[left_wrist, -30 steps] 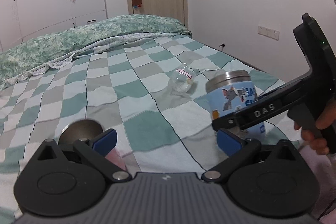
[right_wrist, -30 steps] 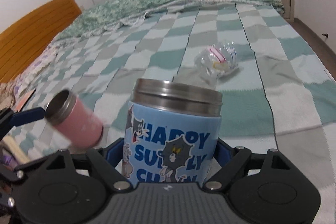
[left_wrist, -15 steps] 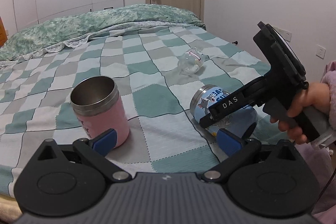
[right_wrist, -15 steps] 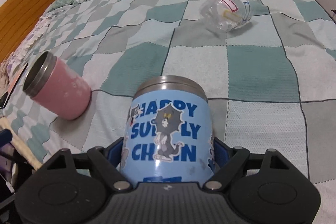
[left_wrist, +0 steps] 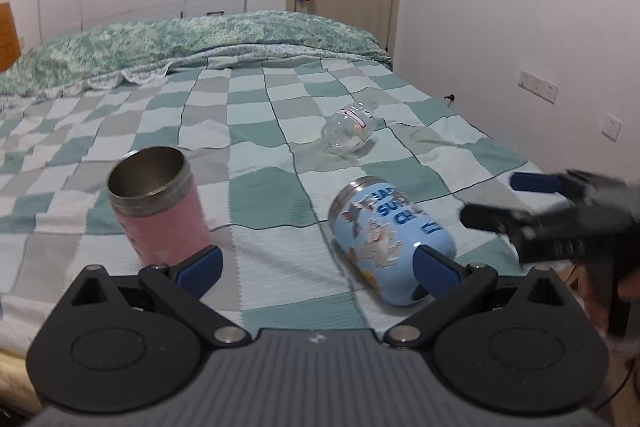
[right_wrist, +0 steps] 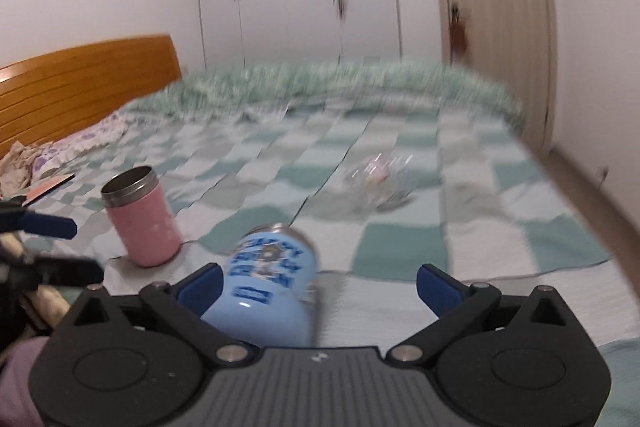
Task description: Flip cup upright
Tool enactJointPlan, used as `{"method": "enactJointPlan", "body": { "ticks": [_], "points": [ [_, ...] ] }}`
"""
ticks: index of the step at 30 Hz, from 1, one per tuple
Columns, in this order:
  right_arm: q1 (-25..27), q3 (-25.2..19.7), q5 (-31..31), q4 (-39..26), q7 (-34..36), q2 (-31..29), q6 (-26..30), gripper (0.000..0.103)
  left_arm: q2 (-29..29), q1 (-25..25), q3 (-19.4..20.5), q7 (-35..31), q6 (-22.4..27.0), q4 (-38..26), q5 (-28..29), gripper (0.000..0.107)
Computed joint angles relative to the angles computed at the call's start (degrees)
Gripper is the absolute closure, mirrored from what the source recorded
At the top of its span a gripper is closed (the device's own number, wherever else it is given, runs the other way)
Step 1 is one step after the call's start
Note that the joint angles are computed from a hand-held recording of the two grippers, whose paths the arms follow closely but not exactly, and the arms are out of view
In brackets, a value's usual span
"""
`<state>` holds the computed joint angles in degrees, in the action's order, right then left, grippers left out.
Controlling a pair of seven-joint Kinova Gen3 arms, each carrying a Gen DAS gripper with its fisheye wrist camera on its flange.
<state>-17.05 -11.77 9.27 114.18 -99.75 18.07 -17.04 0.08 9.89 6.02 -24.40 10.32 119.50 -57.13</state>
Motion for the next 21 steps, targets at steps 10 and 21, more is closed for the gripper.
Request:
{"method": "enactJointPlan", "body": {
  "ticks": [10, 21],
  "points": [
    [-0.9, 5.0, -4.1, 8.6, 9.5, 5.6, -22.4, 0.000, 9.9, 7.7, 0.5, -2.8, 11.3, -12.7, 11.4, 0.004],
    [4.6, 4.1, 3.4, 4.2, 6.5, 11.2, -25.2, 0.000, 23.8, 6.4, 1.5, -20.7, 28.6, -35.4, 30.9, 0.004]
  ]
}}
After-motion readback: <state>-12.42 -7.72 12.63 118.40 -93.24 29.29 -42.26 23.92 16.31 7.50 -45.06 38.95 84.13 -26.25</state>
